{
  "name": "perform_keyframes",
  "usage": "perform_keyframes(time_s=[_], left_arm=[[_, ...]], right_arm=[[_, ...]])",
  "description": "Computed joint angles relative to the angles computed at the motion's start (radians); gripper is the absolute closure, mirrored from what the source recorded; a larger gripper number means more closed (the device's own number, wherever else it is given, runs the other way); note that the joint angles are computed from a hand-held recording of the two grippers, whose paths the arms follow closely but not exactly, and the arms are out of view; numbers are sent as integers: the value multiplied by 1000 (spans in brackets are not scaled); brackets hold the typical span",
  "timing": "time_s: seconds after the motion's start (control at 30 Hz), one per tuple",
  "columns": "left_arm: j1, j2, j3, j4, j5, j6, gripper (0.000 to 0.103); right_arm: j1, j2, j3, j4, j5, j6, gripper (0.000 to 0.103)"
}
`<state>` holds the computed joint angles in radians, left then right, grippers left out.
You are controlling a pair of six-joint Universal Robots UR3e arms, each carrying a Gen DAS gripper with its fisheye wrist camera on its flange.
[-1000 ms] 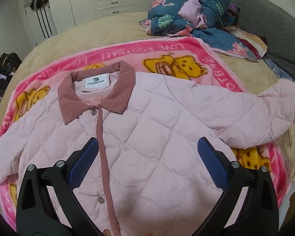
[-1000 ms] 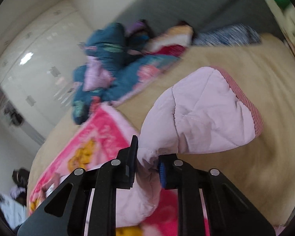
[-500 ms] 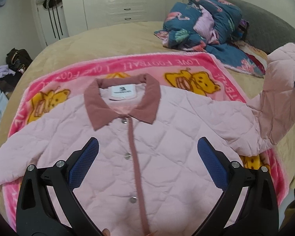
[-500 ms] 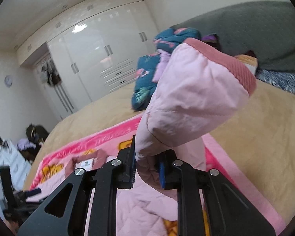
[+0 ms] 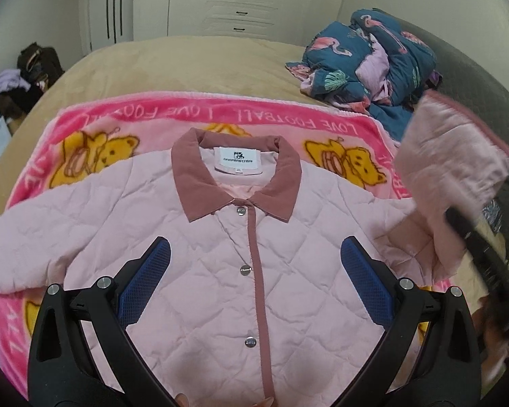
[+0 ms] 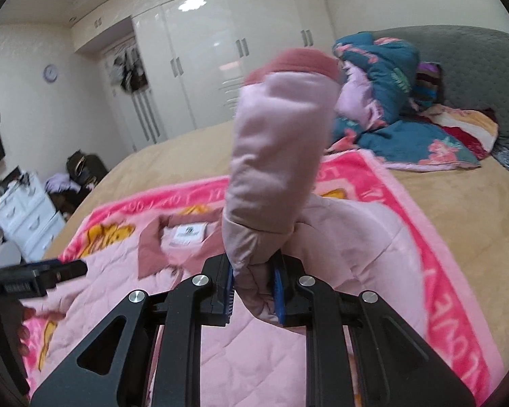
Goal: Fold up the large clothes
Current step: 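Grasp the sleeve cuff with the right gripper and lift it, then fold the held sleeve across the jacket front and release it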
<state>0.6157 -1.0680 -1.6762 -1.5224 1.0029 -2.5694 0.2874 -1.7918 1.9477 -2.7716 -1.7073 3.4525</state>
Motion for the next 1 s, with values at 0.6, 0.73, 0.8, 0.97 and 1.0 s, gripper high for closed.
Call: perform_keyframes(time_s=[0.6, 0.73, 0.8, 0.97, 1.0], left_arm=[[144, -28, -29, -169, -106, 112, 9], [156, -45, -32, -244, -139, 146, 9], [154, -59, -36, -271, -152, 152, 9], [145, -94, -58, -302, -165, 150, 9], [144, -101, -62, -303, -162, 145, 9]], right_arm=[[248, 458, -180, -33, -40, 63, 85], [293, 529, -227, -15, -48, 61, 80], [305, 552, -235, -20, -45, 68, 75], [292, 549, -215, -11, 51, 89, 38], [286, 533, -191, -25, 85, 98, 31]])
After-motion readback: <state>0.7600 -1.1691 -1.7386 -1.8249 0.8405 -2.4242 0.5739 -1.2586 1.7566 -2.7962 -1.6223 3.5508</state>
